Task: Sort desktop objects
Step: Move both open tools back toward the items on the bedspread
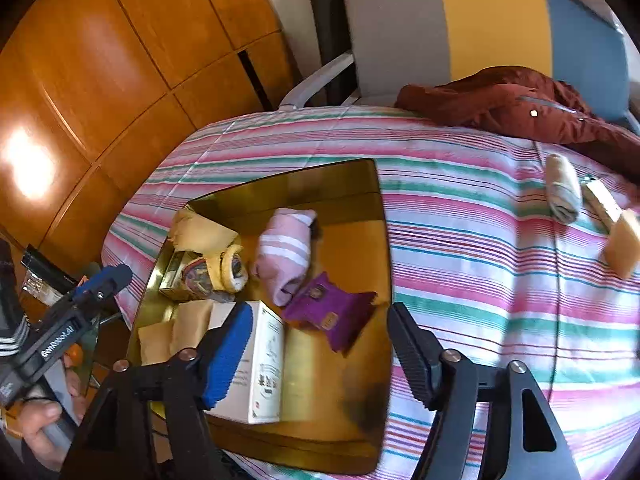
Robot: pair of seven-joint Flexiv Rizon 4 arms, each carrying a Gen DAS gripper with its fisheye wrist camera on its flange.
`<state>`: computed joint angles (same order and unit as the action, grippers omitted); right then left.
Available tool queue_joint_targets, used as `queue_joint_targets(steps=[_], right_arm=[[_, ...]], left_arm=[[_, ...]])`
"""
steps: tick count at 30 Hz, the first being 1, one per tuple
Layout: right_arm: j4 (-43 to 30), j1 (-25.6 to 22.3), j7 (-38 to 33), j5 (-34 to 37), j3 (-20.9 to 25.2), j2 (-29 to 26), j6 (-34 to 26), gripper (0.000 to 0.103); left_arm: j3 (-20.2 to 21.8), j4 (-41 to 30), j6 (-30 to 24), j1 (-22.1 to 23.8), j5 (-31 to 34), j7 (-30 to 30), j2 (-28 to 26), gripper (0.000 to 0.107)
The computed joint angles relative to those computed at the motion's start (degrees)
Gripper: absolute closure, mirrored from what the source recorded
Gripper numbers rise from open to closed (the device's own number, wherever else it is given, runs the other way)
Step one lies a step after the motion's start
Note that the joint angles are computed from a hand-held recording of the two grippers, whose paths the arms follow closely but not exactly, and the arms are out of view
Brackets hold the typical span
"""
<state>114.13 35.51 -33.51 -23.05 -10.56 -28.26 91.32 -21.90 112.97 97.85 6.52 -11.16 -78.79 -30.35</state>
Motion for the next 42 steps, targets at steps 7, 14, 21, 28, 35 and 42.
queue_joint_targets(steps=[7, 14, 21, 28, 35, 42], right_arm=[[5.7, 9.6, 4.4, -2.0, -12.5, 2.8, 1.1, 0.024], [10.2, 12.8, 7.2, -1.6, -17.7, 4.7, 1.5, 0.021], [14.9, 14.8, 10.4, -2.0, -22.5, 7.1, -0.2, 0.015], [22.0, 17.6, 17.2, -7.0, -31.4, 11.1, -0.4, 0.014], [30.1, 28.9, 19.6, -9.9, -52.0, 14.6, 0.1, 0.012], [35.1, 30.5, 17.8, -1.3, -61.4, 14.5, 6.2, 0.012]], left_arm=[[-4.7, 0.2, -1.6, 1.7, 0.7, 2.5, -0.4, 0.058], [-6.9, 0.2, -3.1, 1.4, -0.2, 5.0, -0.6, 0.058], [-8.3, -0.5, -4.5, 0.5, -1.4, 8.0, -0.7, 0.058], [-9.2, -1.4, -6.1, -1.6, -2.8, 11.4, -1.1, 0.057], [-8.7, -2.1, -7.9, -4.2, -4.6, 14.4, -1.3, 0.057], [-7.7, -2.9, -9.5, -7.1, -6.4, 16.7, -1.4, 0.057]])
